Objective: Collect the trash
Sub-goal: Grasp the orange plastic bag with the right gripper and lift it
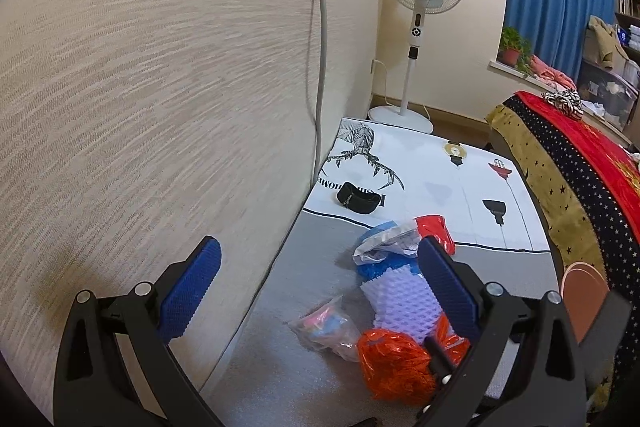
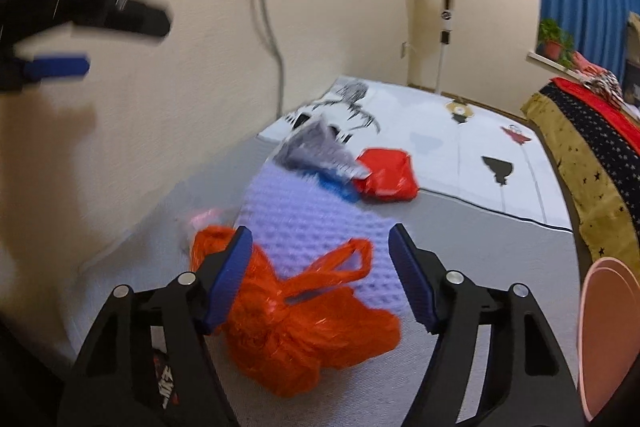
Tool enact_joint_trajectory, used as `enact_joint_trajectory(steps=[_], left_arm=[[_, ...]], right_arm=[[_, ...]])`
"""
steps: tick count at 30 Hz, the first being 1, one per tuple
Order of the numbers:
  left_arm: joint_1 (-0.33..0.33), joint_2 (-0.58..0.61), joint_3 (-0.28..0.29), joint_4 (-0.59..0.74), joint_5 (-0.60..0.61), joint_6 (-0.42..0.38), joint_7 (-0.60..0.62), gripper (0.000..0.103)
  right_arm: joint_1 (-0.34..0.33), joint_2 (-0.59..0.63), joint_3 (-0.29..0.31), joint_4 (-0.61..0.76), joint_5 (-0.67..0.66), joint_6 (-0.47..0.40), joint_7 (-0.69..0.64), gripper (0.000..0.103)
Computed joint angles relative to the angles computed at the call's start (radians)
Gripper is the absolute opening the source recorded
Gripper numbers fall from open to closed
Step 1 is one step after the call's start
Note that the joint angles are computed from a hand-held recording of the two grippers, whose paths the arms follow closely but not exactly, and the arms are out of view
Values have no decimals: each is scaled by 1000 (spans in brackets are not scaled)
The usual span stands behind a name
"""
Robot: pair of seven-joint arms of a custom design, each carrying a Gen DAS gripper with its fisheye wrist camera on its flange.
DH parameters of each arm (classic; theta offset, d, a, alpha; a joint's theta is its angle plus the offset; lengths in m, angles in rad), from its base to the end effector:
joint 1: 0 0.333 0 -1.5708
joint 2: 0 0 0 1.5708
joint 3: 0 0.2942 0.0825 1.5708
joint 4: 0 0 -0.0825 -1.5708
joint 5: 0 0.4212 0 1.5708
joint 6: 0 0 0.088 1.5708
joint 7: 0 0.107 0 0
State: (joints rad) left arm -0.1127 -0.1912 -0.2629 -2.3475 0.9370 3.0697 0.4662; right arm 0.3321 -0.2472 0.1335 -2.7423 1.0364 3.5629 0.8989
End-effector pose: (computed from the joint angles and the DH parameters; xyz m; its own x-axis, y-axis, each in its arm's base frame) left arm 0.4805 -0.2622 0.4438 -0.2225 -0.9735 0.0528 -0.5837 0.0897 -0.8070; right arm 0.4191 0.0896 0.3434 -0.0165 -0.9999 0.0016 -0.5926 0.0085 -0.8054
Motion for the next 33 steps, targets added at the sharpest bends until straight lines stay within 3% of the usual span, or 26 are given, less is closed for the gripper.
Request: enact_joint_trajectory(steps=[5, 7, 9, 14, 21, 23, 26, 28, 29, 30, 33], left_arm=[[-1, 0, 1, -1, -6, 4, 12, 96], [-2, 0, 1, 0, -10, 3, 15, 96], [-7, -1, 6, -3, -22, 3, 25, 96], [-3, -3, 2, -5, -24, 4, 26, 96], [7, -3, -4, -1, -5, -1, 7, 96], [10, 1, -7, 4, 3, -7, -6, 96], [4, 5, -2, 7, -2, -11, -6, 96], [-1, 7, 3, 7, -10, -8, -1, 96], [0, 6, 2, 7, -6, -7, -4, 96], [3, 5, -1, 7, 2, -7, -10, 96], [4, 5, -3, 7, 13, -9, -18, 96]], right_arm=[[19, 35, -33, -15, -122, -12, 54, 42], [15, 40, -40, -16, -153, -25, 76, 15], [6, 44, -38, -16, -171, -38, 82, 0], [8, 28, -59, -40, -255, -20, 156, 0], [-16, -33, -47, -60, -242, 8, 158, 0], [-6, -57, -86, -76, -281, -13, 203, 0], [-77, -72, -10, -70, -182, -66, 133, 13], [-111, -74, 36, -70, -123, -74, 86, 47], [-127, -66, 70, -66, -77, -55, 54, 55], [-122, -59, 73, -65, -57, -40, 38, 60], [-94, -40, 51, -56, -34, -46, 1, 63]])
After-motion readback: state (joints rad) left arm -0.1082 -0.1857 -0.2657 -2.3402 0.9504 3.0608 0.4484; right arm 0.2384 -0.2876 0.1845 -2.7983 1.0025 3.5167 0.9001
